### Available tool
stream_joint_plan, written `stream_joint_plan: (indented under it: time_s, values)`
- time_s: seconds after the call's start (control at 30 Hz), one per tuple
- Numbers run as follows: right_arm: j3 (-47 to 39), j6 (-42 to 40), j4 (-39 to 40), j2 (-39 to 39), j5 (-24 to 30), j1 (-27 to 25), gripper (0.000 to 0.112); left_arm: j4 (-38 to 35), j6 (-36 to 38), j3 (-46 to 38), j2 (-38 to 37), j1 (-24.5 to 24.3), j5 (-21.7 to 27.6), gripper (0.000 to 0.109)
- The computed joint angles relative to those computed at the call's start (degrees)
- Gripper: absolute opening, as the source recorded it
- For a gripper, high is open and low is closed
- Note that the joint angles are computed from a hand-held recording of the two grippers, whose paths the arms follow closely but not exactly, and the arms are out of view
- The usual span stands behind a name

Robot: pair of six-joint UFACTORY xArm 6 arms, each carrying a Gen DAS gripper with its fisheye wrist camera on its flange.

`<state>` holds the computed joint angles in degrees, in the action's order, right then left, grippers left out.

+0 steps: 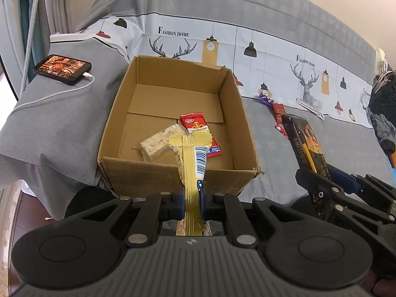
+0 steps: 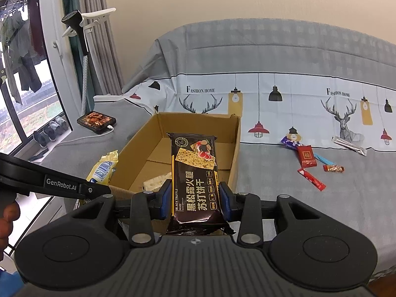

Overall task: Organize snacks
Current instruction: 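Carry the yellow wafer bar with the left tool over the box while the right tool carries the biscuit pack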

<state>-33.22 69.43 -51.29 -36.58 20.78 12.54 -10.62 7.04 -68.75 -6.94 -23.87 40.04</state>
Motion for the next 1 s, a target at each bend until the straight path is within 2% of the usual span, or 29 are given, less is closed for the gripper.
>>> stream_joint_plan:
  time_s: [0.47, 1.0]
  values:
    - [-2.90, -1.42, 2.21, 5.38, -0.94, -1.91, 0.041, 0.08, 0.87, -6.00, 5.94, 1.50, 1.52, 0.012]
    - [-11.92, -6.57, 6.07, 18.72, -6.83, -6.91, 0.041, 2.66, -0.78, -25.58, 21.54, 2.93, 4.55, 0.012]
